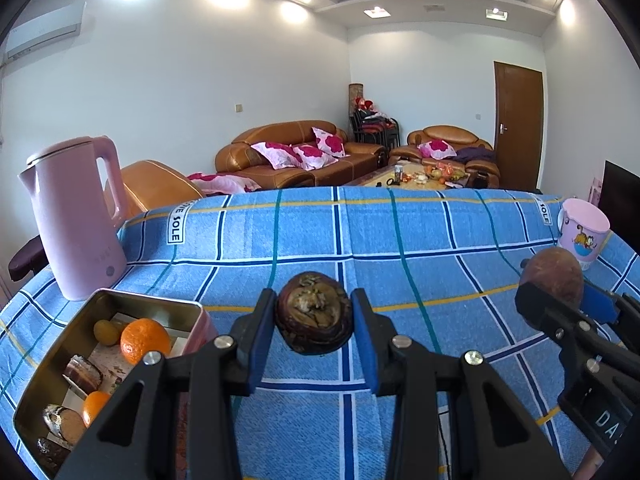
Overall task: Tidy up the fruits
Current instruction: 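Lift the dark brown fruit with the left gripper while the right lifts the purple-brown fruit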
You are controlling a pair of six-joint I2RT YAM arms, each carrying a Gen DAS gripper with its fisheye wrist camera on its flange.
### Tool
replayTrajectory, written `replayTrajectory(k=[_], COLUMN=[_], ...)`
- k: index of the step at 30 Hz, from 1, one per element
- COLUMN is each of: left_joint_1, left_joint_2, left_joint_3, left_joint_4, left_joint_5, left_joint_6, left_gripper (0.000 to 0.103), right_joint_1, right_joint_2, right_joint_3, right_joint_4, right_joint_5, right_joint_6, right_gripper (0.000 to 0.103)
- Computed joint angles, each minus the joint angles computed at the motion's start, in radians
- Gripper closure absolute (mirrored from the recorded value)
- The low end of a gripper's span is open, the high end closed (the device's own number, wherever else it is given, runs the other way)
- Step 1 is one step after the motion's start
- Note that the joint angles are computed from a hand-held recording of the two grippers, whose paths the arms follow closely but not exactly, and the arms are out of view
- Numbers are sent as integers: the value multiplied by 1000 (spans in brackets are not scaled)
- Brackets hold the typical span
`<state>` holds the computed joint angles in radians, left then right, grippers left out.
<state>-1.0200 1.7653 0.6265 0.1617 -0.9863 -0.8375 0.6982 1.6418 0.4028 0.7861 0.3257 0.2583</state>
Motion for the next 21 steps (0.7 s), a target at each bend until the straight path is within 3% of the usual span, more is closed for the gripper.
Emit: replayTrajectory(k=[14,21], left_joint_1=[-22,-43], left_joint_2=[-8,-48], left_joint_3=[-17,-53], left_joint_4=[4,-61], left_joint_5=[-39,-18], left_joint_6=[-25,-110], left_gripper=[64,64], right_joint_1=[30,51], right_joint_2=[-9,-14], right_joint_3=[-30,-36], right_joint_4=[57,59], right_joint_5=[45,52], right_joint_6=[-17,-24], right_gripper=[50,50])
